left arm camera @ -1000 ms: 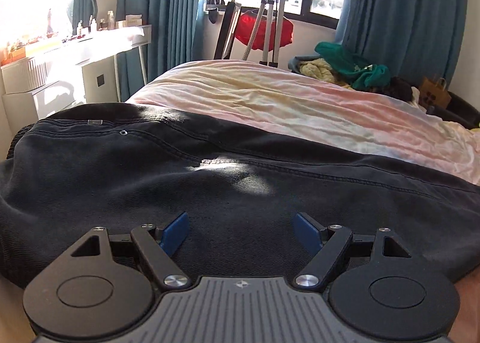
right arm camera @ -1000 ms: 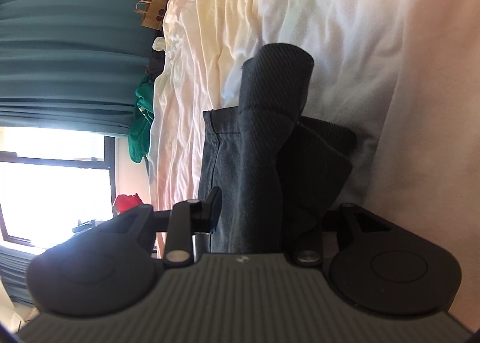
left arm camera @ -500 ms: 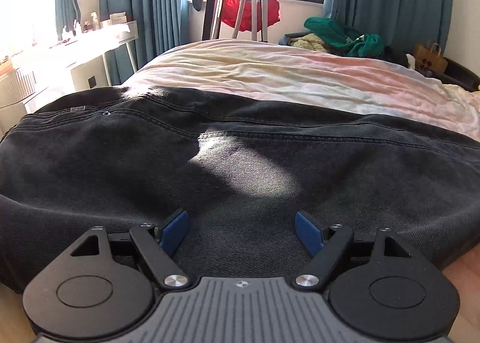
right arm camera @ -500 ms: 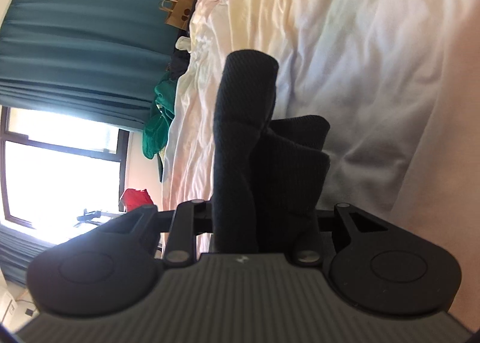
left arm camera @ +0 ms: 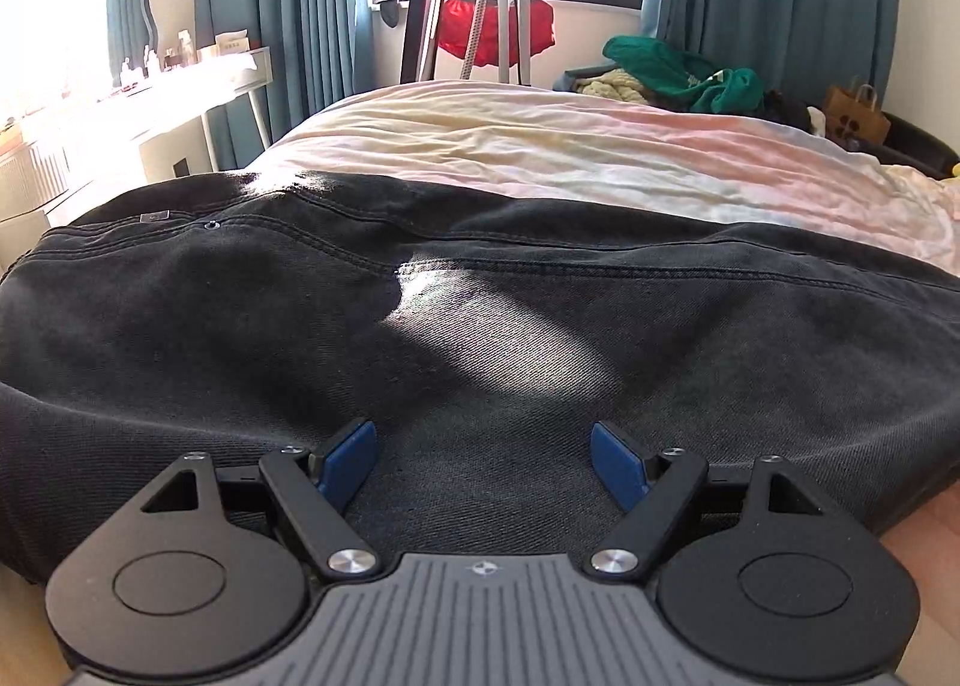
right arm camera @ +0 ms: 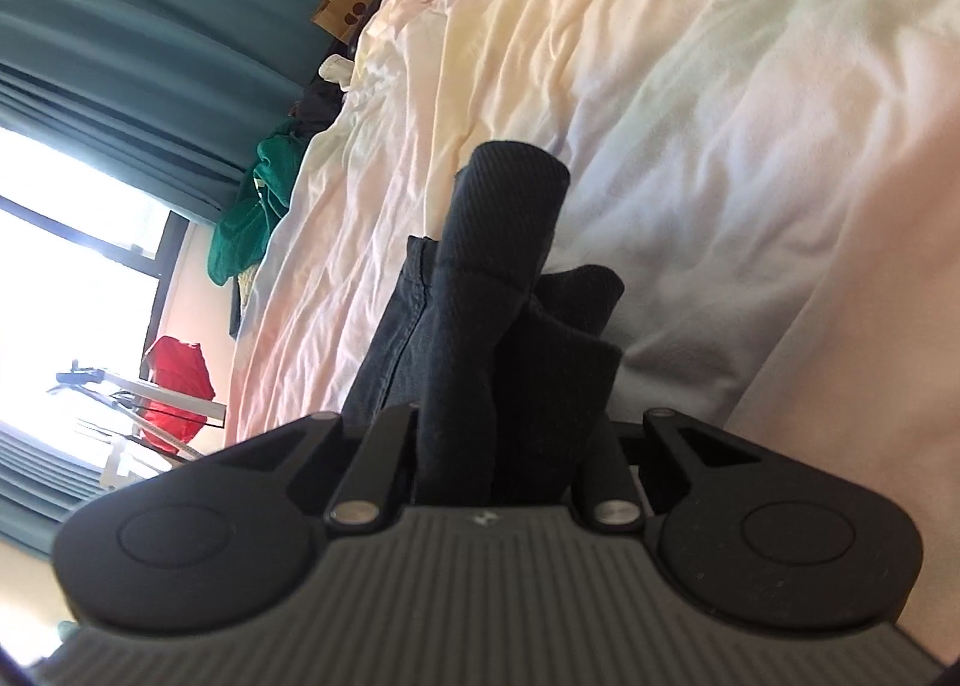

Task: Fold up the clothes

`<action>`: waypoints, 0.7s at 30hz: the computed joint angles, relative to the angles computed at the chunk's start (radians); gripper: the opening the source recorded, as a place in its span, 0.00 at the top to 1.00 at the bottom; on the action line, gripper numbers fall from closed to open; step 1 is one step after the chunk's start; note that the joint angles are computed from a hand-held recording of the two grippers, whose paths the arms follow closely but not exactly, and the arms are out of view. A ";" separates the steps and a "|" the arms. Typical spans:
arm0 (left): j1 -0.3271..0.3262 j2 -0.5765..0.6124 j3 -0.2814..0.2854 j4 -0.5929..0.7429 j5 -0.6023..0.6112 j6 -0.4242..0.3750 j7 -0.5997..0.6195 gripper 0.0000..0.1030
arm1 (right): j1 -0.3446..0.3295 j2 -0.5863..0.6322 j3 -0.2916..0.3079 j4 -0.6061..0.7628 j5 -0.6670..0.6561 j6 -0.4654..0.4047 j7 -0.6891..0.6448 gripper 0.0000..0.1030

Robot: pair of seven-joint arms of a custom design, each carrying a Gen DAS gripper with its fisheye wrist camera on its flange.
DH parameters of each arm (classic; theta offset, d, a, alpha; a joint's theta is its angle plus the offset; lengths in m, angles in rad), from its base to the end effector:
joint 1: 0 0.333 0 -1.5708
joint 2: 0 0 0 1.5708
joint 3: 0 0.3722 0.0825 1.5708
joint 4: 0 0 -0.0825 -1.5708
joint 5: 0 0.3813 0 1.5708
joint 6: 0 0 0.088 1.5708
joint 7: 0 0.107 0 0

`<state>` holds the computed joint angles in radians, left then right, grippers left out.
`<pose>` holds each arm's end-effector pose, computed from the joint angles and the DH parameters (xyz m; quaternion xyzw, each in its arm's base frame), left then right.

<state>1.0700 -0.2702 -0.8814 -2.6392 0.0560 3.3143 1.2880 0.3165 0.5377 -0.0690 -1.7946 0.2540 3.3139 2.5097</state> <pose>0.4551 0.0621 0.4596 -0.7403 0.5255 -0.2296 0.3508 0.7118 0.1631 0.4199 -0.2753 0.8383 -0.0637 0.4663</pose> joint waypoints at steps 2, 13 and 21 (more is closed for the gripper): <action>0.001 0.001 0.000 0.000 0.001 0.002 0.001 0.22 | 0.102 0.004 -0.120 0.014 0.000 -0.013 -0.015 0.84; 0.017 0.005 -0.017 -0.004 -0.012 0.015 0.021 0.22 | 0.353 0.026 -0.385 0.039 0.051 0.075 -0.207 0.85; 0.028 0.004 -0.036 -0.008 -0.051 0.027 0.050 0.22 | 0.443 0.037 -0.435 0.066 0.049 0.198 -0.436 0.84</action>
